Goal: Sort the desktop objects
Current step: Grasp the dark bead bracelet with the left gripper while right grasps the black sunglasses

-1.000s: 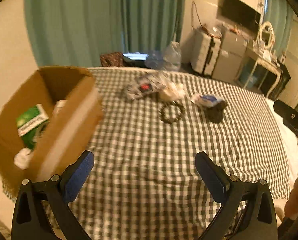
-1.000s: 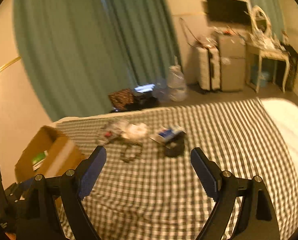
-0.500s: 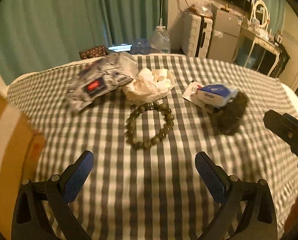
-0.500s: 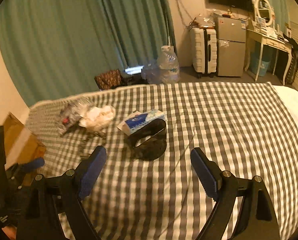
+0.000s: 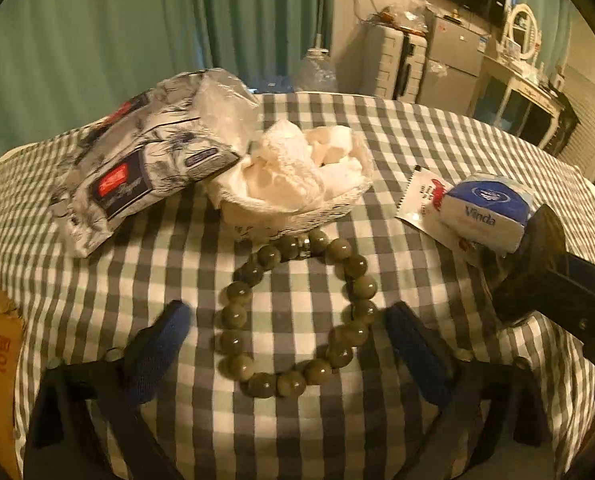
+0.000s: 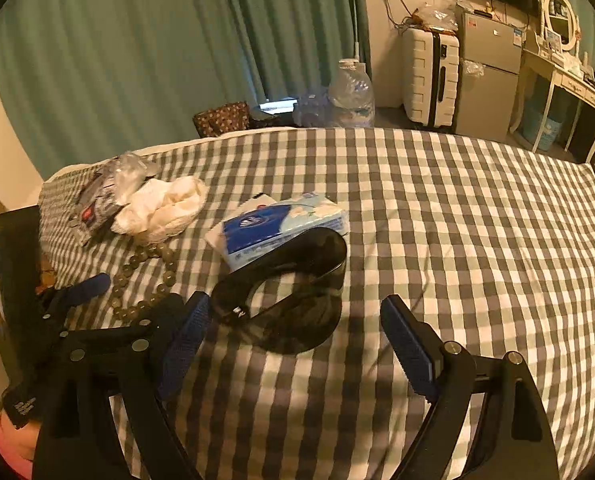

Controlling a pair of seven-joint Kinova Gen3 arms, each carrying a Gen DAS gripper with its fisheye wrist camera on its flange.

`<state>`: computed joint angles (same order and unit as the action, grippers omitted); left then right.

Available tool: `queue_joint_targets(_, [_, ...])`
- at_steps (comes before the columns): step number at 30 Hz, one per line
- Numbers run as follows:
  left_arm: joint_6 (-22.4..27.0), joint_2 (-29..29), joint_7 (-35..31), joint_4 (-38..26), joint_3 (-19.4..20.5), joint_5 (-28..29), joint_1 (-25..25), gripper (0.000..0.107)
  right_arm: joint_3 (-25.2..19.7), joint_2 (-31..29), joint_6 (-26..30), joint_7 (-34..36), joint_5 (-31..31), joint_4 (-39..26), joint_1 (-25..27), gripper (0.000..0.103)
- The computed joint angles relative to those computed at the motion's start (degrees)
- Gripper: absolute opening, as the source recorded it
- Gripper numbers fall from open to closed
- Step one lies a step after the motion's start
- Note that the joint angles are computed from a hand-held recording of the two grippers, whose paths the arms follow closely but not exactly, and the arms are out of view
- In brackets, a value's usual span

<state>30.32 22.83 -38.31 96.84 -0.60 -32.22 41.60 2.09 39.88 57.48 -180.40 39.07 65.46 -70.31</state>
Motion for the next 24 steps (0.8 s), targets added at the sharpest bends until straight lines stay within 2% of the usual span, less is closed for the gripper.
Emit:
queue_joint_targets(1, [-0.64,-0.55,-0.15,0.60,-0.19,-0.18,0.25,0.082,-0.19,-0.31,-1.34,-0.53,-0.30,0.78,0.49,0.086])
queue_joint_targets(2, [-0.83,-1.02,-0.66,0.99,0.33,-0.45,0.05,0.069,-0.35,-0.48,-2.24,-0.93,-0.58,1.28,0.91,0.086])
queue_joint_targets(3, [-0.77,-1.05,-1.86,0.80,0.93,-0.14,-0.54,0.058,-0.36,-0.21,-2.21,-0.72,-0.82,1.00,1.07,0.086])
queue_joint_targets(4, [-0.54,-1.39,-3.44,0.93,1.72,0.17,-0.92,0.053,-0.43,0.22,-1.65,0.09,-0.98,0.27,1.17,0.086])
queue_joint_targets(6, [0.57,-1.59,-6.11,0.24,3.26,1.79,-1.79,0.031,-0.27,1.18,-0.31,2.40,-2.16,-1.46,1.23,0.085])
queue_joint_targets(7, [0.56,-1.91,-7.68,0.24,4.09,3.12,-2.69,0.027,-1.06,1.07,-0.70,2.75,-2.83,-1.53,1.93,0.082])
queue_joint_targets(8, [0.54,-2.26,-9.28,0.30,5.01,5.01,-3.89,0.022,-2.30,0.61,-1.69,2.89,-4.00,-1.28,3.05,0.070])
queue_joint_targets(9, [0.45,-2.33,-9.95,0.15,5.22,6.12,-4.22,0.012,-2.49,0.53,-1.75,2.90,-4.51,-1.26,3.24,0.069])
queue_joint_targets(13, [-1.41,-4.45,-11.19,2.35,5.23,9.89,-5.70,0.011,-0.57,1.83,2.90,5.08,-4.57,-4.50,0.74,0.060])
queue_joint_targets(18, [-1.91,-8.69,-12.32,6.48,6.03,13.53,-7.60,0.011,-0.71,-0.22,3.27,2.32,-5.12,-2.40,-0.38,0.050])
queue_joint_targets(19, [-1.87,-9.92,-13.05,7.46,7.24,14.90,-8.92,0.011,-0.87,-0.79,3.16,1.48,-5.22,-1.70,-0.54,0.047])
queue_joint_targets(21, [-0.36,-12.42,-11.95,8.53,7.19,14.84,-8.39,0.011,-1.38,-2.21,2.69,-0.32,-5.50,-0.22,-0.79,0.028])
queue_joint_targets(24, [1.85,-14.94,-9.97,8.52,8.34,13.76,-8.06,0.011,-2.25,-3.45,3.75,-1.45,-5.41,0.25,-1.42,0.028])
